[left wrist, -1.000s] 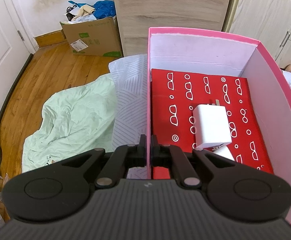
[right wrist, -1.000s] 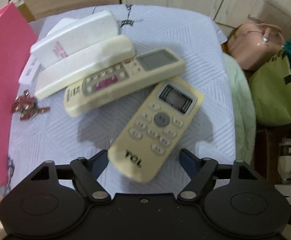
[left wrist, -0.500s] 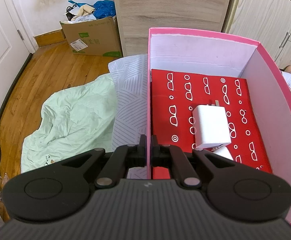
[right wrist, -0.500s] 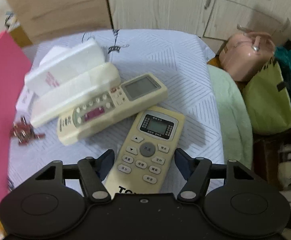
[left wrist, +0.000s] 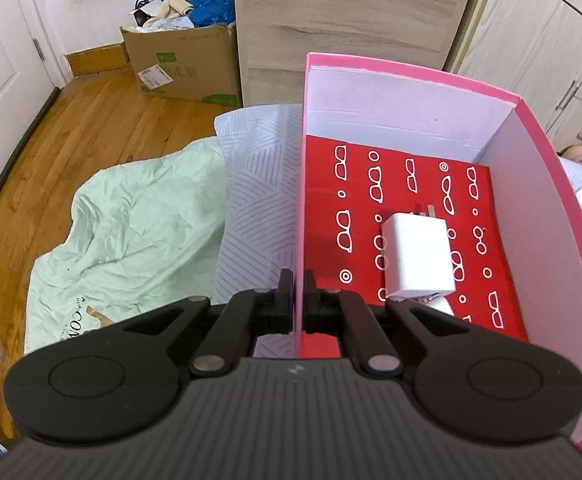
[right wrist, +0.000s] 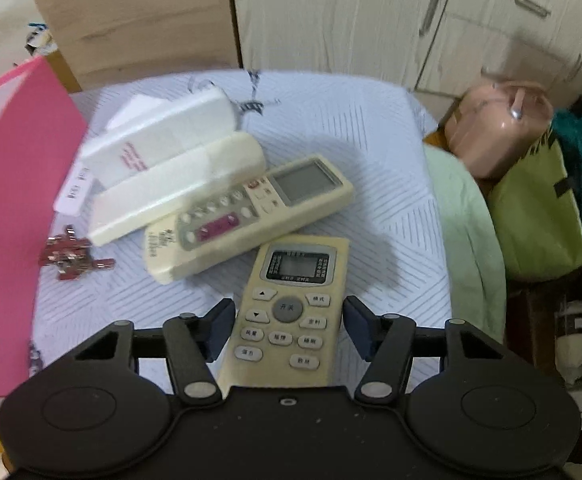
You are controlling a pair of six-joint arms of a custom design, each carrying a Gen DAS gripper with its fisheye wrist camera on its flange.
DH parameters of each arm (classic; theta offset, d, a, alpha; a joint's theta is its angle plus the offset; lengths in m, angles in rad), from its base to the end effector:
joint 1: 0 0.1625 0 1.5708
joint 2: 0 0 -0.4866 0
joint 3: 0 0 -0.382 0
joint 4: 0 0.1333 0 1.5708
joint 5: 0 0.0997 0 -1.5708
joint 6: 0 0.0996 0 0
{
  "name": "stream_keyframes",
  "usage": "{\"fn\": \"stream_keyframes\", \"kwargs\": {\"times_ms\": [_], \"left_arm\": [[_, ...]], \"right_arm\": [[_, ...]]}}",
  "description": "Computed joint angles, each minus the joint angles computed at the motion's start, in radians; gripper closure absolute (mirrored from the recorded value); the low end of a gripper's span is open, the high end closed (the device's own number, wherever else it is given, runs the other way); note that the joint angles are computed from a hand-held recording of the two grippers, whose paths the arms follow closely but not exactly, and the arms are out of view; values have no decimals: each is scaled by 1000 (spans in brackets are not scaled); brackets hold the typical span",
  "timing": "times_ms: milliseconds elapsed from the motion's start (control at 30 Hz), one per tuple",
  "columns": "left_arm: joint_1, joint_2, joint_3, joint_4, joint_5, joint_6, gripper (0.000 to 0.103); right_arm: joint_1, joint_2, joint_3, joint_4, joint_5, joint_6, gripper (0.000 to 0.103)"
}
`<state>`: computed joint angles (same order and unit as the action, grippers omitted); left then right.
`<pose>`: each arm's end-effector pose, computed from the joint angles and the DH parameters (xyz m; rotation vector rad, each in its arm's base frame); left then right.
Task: Organize rigid objects
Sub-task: 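Move the right gripper to the cream TCL remote and grasp it, then carry the TCL remote into the pink box and open the right gripper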
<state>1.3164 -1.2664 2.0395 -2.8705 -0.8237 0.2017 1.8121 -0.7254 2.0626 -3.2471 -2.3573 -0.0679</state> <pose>0.0581 -0.5753 0.3469 0.2874 2.3285 -0.6528 0.1972 -0.5384 0.0805 0.1964 -2.3415 0.4839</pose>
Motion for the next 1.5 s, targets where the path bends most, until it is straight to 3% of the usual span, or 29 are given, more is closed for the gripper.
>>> {"fn": "stream_keyframes", "kwargs": {"times_ms": [133,300,500,600,667,800,1267,1367,1500], "left_arm": [[-4,9,3,-19,24,17,101],[-16,16,14,-31,41,9,101],[-19,17,18,-35,45,10,101],[-21,21,20,-37,51,4,101],[-21,21,19,-34,48,-5,101],[-21,21,18,-32,48,-6,101],[-17,15,9,-17,38,-16,101],[-12,8,1,3,21,-33,101],[-14,10,9,-16,23,-25,101]], "right_arm": [[18,-13,25,-24,31,-35,39],[0,-5,-2,99,21,-9,41],[-4,21,-20,146,-19,3,40],[0,40,-27,118,-32,-12,35],[0,40,-21,94,-13,-29,43],[19,42,-5,54,-17,-56,43],[174,-28,91,-321,173,-252,43],[212,-53,59,-276,288,-229,43],[229,-43,-44,-63,452,-106,42]]}}
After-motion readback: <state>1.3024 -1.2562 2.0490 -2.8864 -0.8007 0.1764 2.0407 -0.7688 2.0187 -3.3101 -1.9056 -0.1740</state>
